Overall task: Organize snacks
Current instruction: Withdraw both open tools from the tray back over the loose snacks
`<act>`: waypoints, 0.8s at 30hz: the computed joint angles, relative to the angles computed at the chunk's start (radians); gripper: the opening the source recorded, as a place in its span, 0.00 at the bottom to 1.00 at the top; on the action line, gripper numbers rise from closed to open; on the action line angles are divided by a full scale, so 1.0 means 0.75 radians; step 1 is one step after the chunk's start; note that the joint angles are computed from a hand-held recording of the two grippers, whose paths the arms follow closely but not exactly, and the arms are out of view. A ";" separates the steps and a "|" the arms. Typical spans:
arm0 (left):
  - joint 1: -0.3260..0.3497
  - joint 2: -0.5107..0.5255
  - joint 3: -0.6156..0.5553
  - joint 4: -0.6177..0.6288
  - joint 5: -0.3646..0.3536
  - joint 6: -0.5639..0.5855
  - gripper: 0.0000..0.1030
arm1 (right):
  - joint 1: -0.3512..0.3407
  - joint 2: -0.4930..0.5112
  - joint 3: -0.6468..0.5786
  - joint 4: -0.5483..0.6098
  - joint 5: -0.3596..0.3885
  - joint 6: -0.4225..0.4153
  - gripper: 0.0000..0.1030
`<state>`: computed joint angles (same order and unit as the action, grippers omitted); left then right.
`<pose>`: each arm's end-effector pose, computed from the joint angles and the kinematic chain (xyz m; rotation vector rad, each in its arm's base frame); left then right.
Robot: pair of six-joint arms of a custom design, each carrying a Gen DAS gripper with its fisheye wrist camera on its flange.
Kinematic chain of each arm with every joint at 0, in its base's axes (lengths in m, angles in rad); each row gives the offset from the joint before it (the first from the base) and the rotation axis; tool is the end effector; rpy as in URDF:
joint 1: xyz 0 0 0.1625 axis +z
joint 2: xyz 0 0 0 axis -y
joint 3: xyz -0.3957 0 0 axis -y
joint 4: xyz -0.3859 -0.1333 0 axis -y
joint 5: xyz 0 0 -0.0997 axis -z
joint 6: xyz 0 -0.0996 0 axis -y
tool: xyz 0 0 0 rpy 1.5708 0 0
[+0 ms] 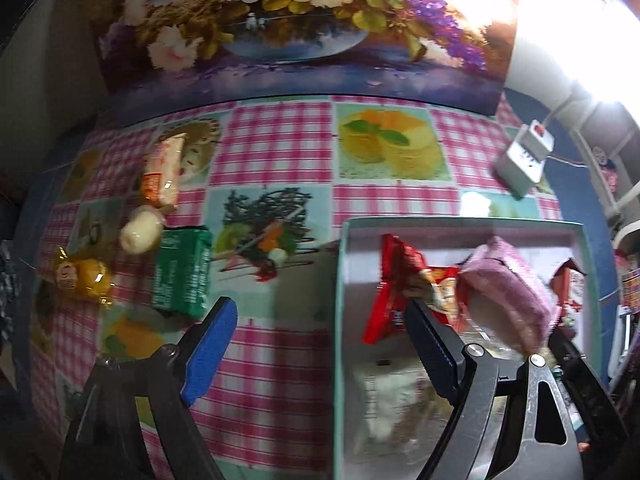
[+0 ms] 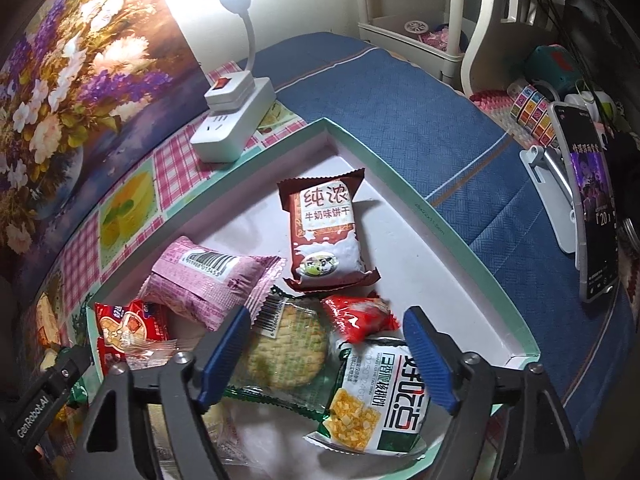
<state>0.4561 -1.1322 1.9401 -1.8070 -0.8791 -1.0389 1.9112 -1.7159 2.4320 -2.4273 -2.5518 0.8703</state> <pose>-0.3416 -0.3868 0.1233 0.3300 2.2856 -0.4085 0.1613 -0.3040 0.2598 -0.6791 -2.1761 0.8240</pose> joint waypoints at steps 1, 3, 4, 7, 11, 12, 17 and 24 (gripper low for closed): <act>-0.001 -0.001 0.000 0.012 0.008 -0.003 0.84 | 0.002 0.004 0.000 -0.006 0.000 -0.005 0.87; 0.001 -0.004 0.002 0.022 0.019 -0.006 0.84 | 0.005 0.013 0.000 -0.022 -0.002 -0.019 0.88; 0.003 -0.006 0.002 0.025 0.023 -0.008 0.84 | 0.007 0.017 0.000 -0.024 -0.004 -0.019 0.88; 0.005 -0.013 0.006 0.032 0.029 -0.014 0.84 | 0.012 0.022 0.000 -0.026 -0.014 -0.017 0.88; 0.010 -0.024 0.010 0.037 0.033 -0.025 0.84 | 0.014 0.027 0.007 -0.061 -0.017 -0.040 1.00; 0.012 -0.028 0.012 0.040 0.036 -0.030 0.84 | 0.017 0.032 0.007 -0.072 -0.017 -0.051 1.00; 0.021 -0.057 0.019 0.068 0.050 -0.059 0.84 | 0.037 0.072 -0.009 -0.090 -0.023 -0.084 1.00; 0.038 -0.101 0.031 0.104 0.073 -0.091 0.84 | 0.072 0.124 -0.016 -0.174 -0.047 -0.165 1.00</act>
